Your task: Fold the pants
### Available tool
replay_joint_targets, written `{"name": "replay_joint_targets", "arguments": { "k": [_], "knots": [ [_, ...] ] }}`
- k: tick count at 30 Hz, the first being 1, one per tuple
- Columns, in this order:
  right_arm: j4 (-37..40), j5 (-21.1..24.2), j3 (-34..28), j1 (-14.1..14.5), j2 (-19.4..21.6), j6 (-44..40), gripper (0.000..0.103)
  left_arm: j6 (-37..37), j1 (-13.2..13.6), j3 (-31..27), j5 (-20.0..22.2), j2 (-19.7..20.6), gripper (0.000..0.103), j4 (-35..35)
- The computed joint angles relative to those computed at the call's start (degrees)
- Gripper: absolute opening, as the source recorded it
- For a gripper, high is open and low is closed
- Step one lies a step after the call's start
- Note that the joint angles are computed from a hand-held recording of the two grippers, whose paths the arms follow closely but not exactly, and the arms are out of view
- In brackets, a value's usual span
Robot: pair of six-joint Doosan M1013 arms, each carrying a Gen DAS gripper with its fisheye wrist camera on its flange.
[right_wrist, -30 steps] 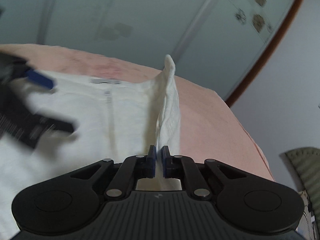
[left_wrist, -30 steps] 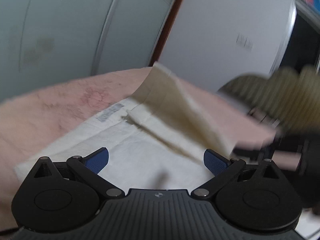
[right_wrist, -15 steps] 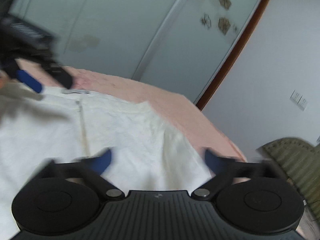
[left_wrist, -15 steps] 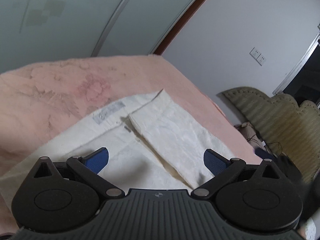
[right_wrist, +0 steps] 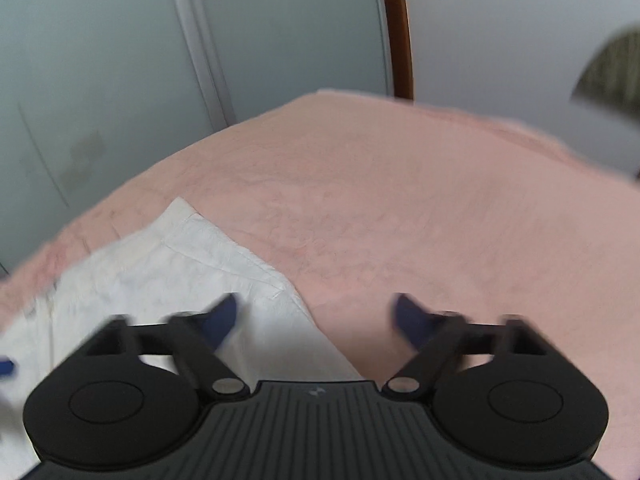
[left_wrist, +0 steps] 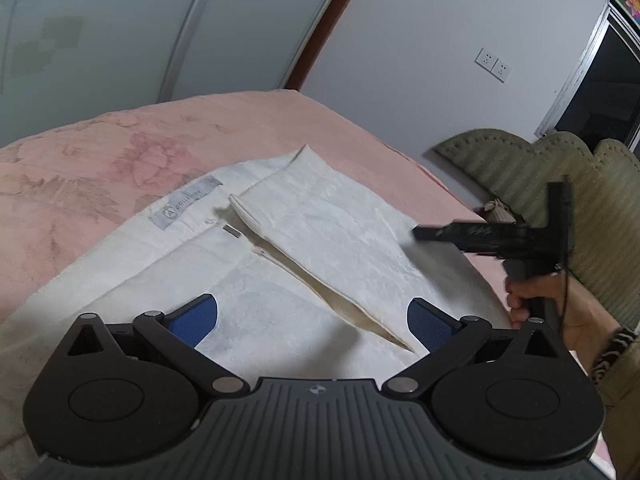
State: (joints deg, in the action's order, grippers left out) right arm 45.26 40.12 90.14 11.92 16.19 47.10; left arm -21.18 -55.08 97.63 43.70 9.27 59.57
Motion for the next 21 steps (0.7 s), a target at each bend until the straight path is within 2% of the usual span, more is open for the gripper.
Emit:
{"name": "replay_joint_targets", "arguments": {
  "k": [1,2,3,4,6,8,9,12,14,16,19,21],
  "knots": [
    [-1.3,1.2,-0.4,0.3,0.3,0.2,0.035,-0.5,0.4,0.3,-1.6,-0.4,0.102,-0.2],
    [-2.7,0.4,-0.1,0.9,0.1,-0.9,0.031,-1.0,1.2,0.6,-4.6,-0.9,0.102,-0.7],
    [-2.6,-1.3,0.9,1.5,-0.7,-3.9,0.018,-0.2,2.3,0.8,-7.8,-1.4,0.102,-2.2],
    [-1.3,-2.7,2.1,2.0,-1.7,-7.0,0.011,1.8,3.7,0.5,-11.0,-1.6,0.102,-5.0],
    [0.1,-8.6,5.6,3.6,-4.5,-14.5,0.011,6.8,6.1,-0.9,-14.3,-1.4,0.102,-11.8],
    [0.8,-14.7,9.1,5.9,-7.4,-23.9,0.010,15.7,8.6,-3.5,-16.0,-0.4,0.102,-23.2],
    [0.5,-17.2,10.8,7.2,-8.8,-27.5,0.010,18.1,9.6,-4.5,-16.6,0.0,0.102,-26.3],
    [-3.1,-24.0,15.6,11.1,-12.4,-37.8,0.010,20.1,11.5,-7.3,-17.2,1.9,0.102,-29.4],
    [-6.2,-25.0,17.6,12.5,-13.6,-39.8,0.010,24.0,13.0,-9.4,-17.0,3.6,0.102,-34.6],
    [-6.4,-25.3,18.6,12.9,-14.1,-41.5,0.009,28.3,14.8,-11.9,-15.1,5.6,0.102,-43.5],
    [-1.4,-24.5,18.7,12.1,-14.2,-43.8,0.009,36.5,17.7,-14.1,-15.4,8.1,0.099,-58.0],
    [3.2,-24.0,18.9,11.5,-14.2,-47.2,0.009,38.3,18.6,-14.5,-16.5,9.1,0.096,-62.3]
  ]
}}
